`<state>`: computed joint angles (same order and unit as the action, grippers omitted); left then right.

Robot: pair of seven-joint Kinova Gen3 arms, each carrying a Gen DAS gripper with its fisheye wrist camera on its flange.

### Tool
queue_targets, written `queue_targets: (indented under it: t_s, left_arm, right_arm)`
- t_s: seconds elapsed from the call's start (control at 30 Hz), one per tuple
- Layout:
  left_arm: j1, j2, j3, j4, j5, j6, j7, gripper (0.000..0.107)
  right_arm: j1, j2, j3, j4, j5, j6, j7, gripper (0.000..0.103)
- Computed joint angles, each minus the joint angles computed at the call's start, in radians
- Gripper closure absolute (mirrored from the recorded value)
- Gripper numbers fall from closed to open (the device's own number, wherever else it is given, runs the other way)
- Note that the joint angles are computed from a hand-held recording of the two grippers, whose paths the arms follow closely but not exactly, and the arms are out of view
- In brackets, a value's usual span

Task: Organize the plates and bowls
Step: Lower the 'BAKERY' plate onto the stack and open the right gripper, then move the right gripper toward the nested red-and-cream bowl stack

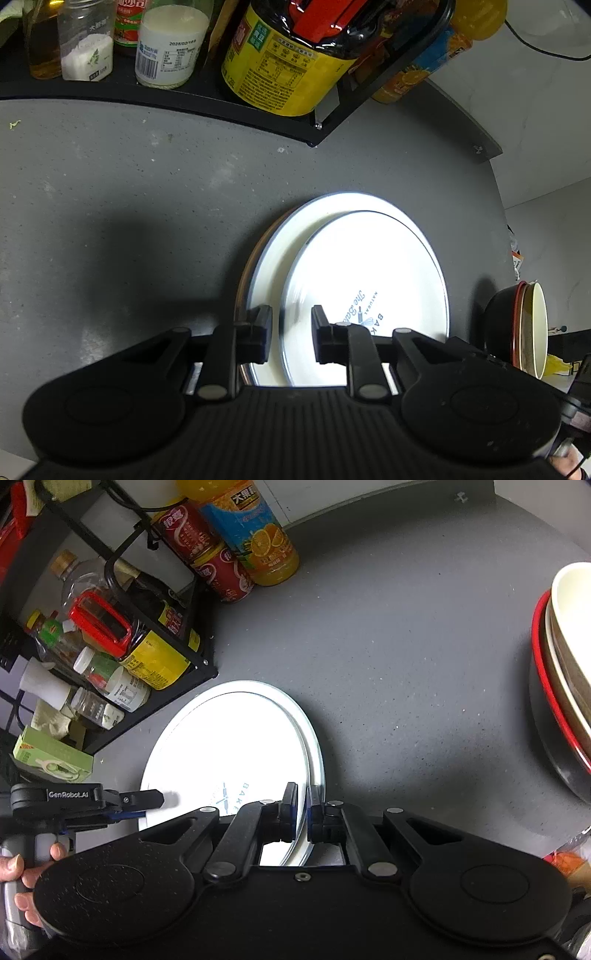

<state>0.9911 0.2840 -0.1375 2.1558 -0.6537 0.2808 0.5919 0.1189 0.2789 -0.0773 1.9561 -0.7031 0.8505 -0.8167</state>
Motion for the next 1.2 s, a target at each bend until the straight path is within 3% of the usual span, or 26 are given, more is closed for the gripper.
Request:
queue_targets:
  t_s: [0.17, 0.33, 0.4, 0.5, 0.57, 0.7, 0.9, 1.07, 1.2]
  left_arm:
    - [-0.027, -0.021, 0.052, -0.021, 0.002, 0.061, -0.039, 0.073]
    - [-0.067, -0.032, 0.134, -0.069, -0.018, 0.167, -0.063, 0.053]
    - [-0.088, -0.033, 0.166, -0.087, -0.026, 0.197, -0.076, 0.051]
    - [-0.118, -0.037, 0.203, -0.106, -0.021, 0.219, -0.102, 0.047]
    - [-0.121, -0.039, 0.219, -0.120, -0.025, 0.243, -0.110, 0.041]
    - [-0.115, -0.029, 0.245, -0.155, -0.052, 0.296, -0.119, 0.037]
    - [-0.125, -0.004, 0.252, -0.201, -0.044, 0.279, -0.172, 0.037]
    - [-0.095, 0.047, 0.245, -0.294, -0.047, 0.333, -0.220, 0.031]
    - [-0.098, 0.070, 0.247, -0.341, -0.011, 0.319, -0.303, 0.031]
  right_arm:
    - [-0.008, -0.016, 0.005, 0.006, 0.018, 0.006, -0.016, 0.095]
    - [0.003, -0.054, 0.018, 0.028, 0.009, 0.011, -0.006, 0.077]
    - [0.015, -0.066, 0.028, 0.034, -0.005, 0.023, 0.004, 0.073]
    - [0.028, -0.091, 0.045, 0.045, -0.017, 0.029, 0.013, 0.051]
    - [0.032, -0.110, 0.055, 0.052, -0.020, 0.027, 0.026, 0.047]
    - [0.036, -0.141, 0.077, 0.061, -0.024, 0.029, 0.020, 0.034]
    - [0.033, -0.185, 0.106, 0.065, 0.013, 0.020, -0.005, 0.018]
    - [0.052, -0.210, 0.134, 0.073, 0.012, 0.011, 0.015, 0.012]
    - [0.072, -0.227, 0.158, 0.082, 0.018, -0.002, 0.006, 0.012]
